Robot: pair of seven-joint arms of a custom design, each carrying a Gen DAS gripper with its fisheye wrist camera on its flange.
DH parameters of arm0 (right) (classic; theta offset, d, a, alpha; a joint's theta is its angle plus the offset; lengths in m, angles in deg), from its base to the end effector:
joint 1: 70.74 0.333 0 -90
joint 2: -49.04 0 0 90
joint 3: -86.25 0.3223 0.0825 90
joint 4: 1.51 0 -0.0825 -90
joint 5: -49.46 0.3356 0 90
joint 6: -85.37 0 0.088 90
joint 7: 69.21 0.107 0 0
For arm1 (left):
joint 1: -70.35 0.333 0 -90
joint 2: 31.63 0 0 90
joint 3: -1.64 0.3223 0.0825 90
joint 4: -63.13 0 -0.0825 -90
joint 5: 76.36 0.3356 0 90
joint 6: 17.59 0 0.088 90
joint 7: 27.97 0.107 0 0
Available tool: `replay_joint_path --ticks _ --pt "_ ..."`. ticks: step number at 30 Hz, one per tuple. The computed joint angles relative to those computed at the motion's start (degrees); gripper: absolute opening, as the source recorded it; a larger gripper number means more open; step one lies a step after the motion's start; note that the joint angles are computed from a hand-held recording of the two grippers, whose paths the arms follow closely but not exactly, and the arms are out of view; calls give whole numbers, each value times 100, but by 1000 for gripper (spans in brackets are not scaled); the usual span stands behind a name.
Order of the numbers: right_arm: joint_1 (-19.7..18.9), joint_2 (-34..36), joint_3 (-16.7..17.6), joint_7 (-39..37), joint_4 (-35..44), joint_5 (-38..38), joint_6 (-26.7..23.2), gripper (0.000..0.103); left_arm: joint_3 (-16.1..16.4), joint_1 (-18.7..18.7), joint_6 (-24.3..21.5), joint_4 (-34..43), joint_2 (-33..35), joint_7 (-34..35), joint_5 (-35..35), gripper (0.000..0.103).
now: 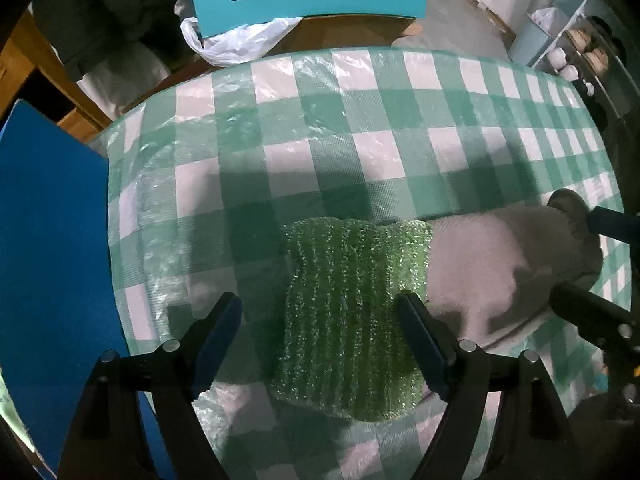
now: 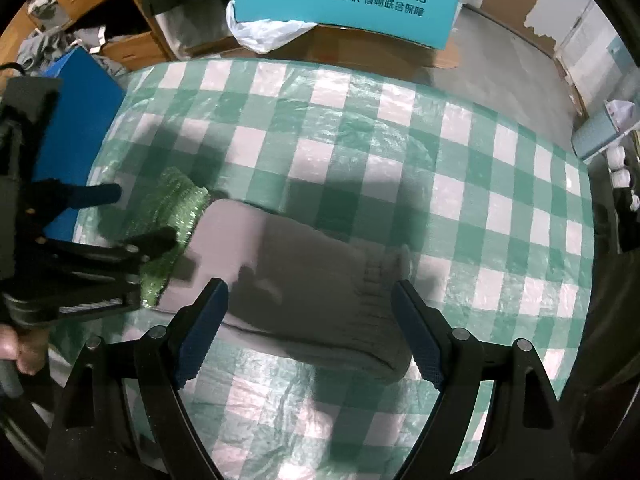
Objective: Organize soft objects
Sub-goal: 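Grasp the green glittery scrubber pad with the left tool while the right tool approaches the grey sock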
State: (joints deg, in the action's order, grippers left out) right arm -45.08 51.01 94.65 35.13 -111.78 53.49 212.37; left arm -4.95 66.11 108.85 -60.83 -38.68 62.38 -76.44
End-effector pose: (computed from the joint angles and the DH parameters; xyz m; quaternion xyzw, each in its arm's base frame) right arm 0.4530 0.3078 0.5209 -0.8002 0.5849 -0.0147 0.1319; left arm 0.4746 -0.0927 0.4933 -0.6328 0.7698 -0.0594 0.0578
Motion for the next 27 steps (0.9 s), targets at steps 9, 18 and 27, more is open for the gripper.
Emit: replay_joint_path --ticks 9,18,27 --pt "-31 -135 12 -197 -140 186 65 83 181 -3 264 -308 -190 443 -659 59" --pt "95 -38 104 -736 -98 236 59 83 233 39 9 -360 -402 666 -901 7" --pt "312 -52 185 -1220 -208 -428 -75 83 357 208 -187 -449 -627 698 -711 5"
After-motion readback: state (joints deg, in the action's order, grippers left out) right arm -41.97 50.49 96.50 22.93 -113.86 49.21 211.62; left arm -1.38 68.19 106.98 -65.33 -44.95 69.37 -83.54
